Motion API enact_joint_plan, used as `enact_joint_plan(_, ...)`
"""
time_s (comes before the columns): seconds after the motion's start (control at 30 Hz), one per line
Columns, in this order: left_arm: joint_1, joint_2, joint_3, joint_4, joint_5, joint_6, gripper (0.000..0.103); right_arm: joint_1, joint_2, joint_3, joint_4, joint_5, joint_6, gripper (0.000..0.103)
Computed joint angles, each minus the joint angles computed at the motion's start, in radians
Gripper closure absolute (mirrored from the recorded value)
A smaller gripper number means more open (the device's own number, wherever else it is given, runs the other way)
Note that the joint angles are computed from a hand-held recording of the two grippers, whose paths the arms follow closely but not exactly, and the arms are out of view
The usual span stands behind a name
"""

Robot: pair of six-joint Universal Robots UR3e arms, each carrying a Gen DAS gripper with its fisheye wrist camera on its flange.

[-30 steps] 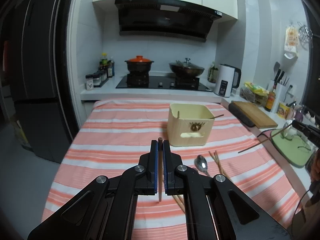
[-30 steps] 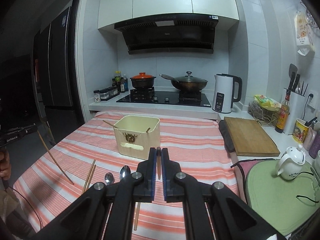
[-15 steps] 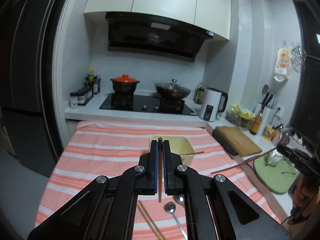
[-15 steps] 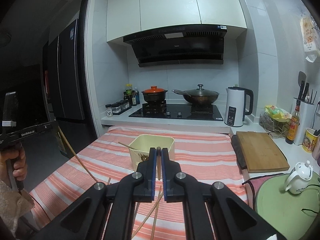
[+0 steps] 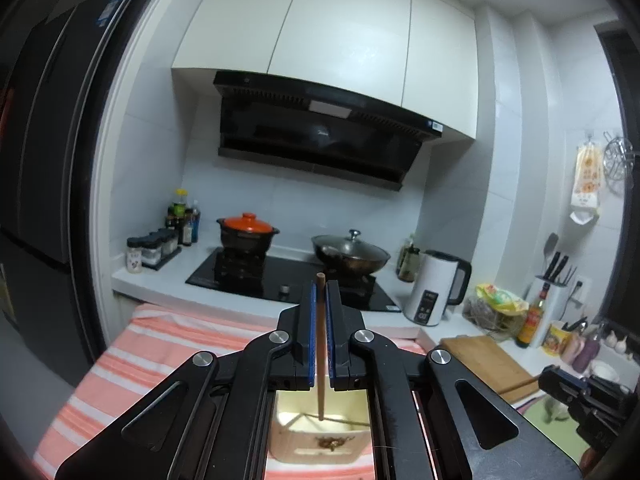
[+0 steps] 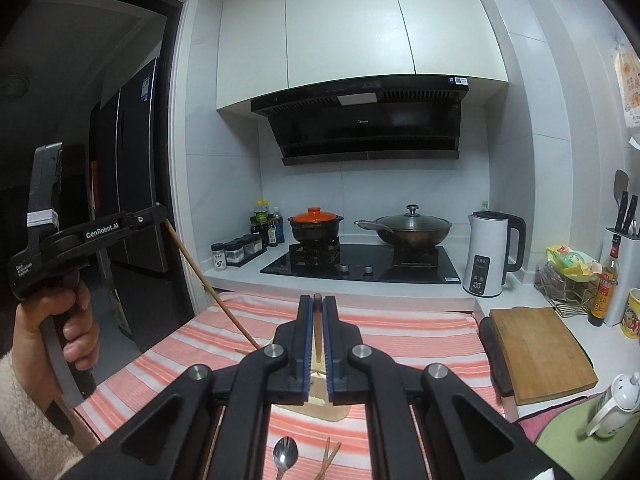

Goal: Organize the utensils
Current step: 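Lift both held chopsticks and carry them over the cream box, then open both tools to drop the chopsticks into the cream box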

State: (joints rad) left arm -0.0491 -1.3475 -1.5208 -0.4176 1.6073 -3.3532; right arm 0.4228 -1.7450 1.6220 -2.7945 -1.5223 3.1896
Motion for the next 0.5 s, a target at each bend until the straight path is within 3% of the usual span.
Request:
enact_joint_plan(0.07,-0.022,-0.066,-0.001,0.047,0.029,-0.001,0.101,-0.022,0.054,-0.007,-0.035,0.033,0.02,0.098)
enact_joint_plan(0.2,-0.012,-0.144,-0.024,0.074,-0.003,-0.024,0.101,-0.035,0.154,-0.004,-0.113,0.058,0.042,0.098)
enact_joint_plan(0.5,0.044,-0.151,-0.096,-0.009,-0.137,-0.01,0.1,-0.054,0.334,-0.086,-0.047,0.131,0.059,0.098)
